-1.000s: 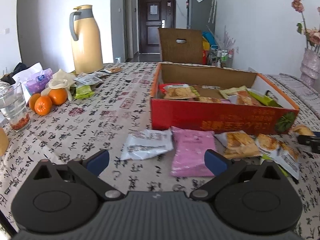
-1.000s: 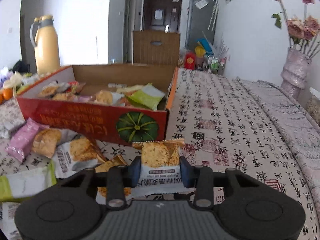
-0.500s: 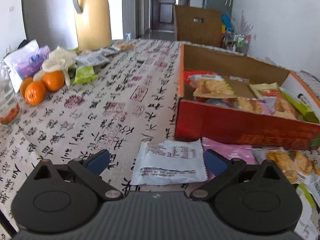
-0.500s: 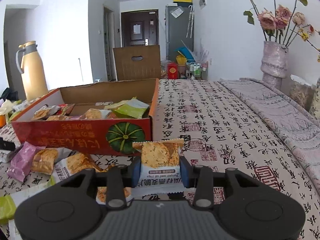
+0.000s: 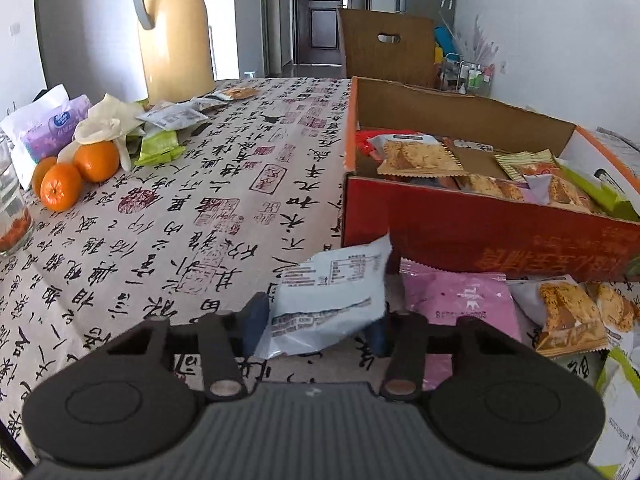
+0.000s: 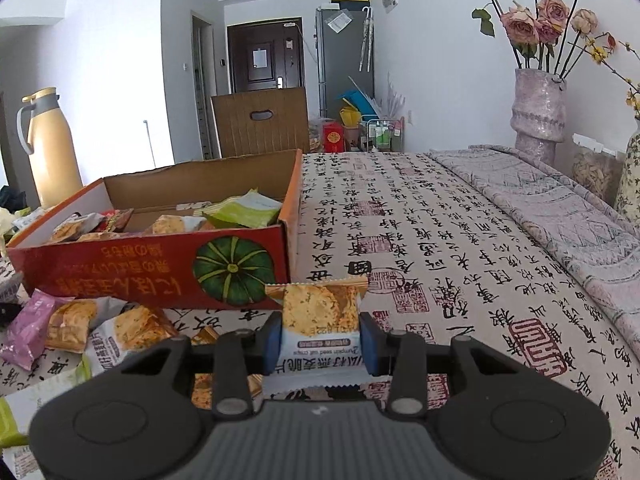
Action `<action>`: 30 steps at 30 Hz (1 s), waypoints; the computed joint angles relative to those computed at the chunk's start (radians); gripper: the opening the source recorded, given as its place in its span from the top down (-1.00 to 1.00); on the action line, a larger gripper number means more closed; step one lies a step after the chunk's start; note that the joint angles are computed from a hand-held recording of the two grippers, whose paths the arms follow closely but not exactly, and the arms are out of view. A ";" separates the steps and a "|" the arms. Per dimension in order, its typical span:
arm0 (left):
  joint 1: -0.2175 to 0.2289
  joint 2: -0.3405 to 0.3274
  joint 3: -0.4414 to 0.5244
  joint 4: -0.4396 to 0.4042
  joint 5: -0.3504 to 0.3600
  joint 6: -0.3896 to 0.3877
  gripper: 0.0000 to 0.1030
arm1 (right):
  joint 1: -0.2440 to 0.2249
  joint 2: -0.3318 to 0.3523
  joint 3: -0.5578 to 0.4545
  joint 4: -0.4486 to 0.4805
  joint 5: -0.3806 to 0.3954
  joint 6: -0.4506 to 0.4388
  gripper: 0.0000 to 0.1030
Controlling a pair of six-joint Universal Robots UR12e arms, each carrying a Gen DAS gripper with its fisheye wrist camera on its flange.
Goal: Organize snacks
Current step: 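Grasp a white wrapper with the left gripper while the right holds its cookie packet, then carry both packets into the cardboard box and open both grippers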
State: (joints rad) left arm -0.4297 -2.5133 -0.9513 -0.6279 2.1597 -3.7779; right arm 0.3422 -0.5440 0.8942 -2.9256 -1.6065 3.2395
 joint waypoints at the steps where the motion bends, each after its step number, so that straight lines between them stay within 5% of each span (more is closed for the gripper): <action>1: -0.001 -0.001 0.000 0.003 0.005 0.003 0.14 | 0.000 0.001 -0.001 0.001 0.000 -0.001 0.25; 9: -0.014 0.010 -0.024 0.066 0.042 0.035 0.31 | 0.000 -0.006 0.014 -0.026 0.002 -0.005 0.25; 13: -0.022 0.021 -0.046 0.109 0.068 0.059 0.68 | 0.000 -0.017 0.033 -0.053 0.007 -0.008 0.25; 30: -0.042 0.058 -0.107 0.227 0.099 0.103 0.68 | 0.000 -0.060 0.112 -0.137 0.026 -0.005 0.25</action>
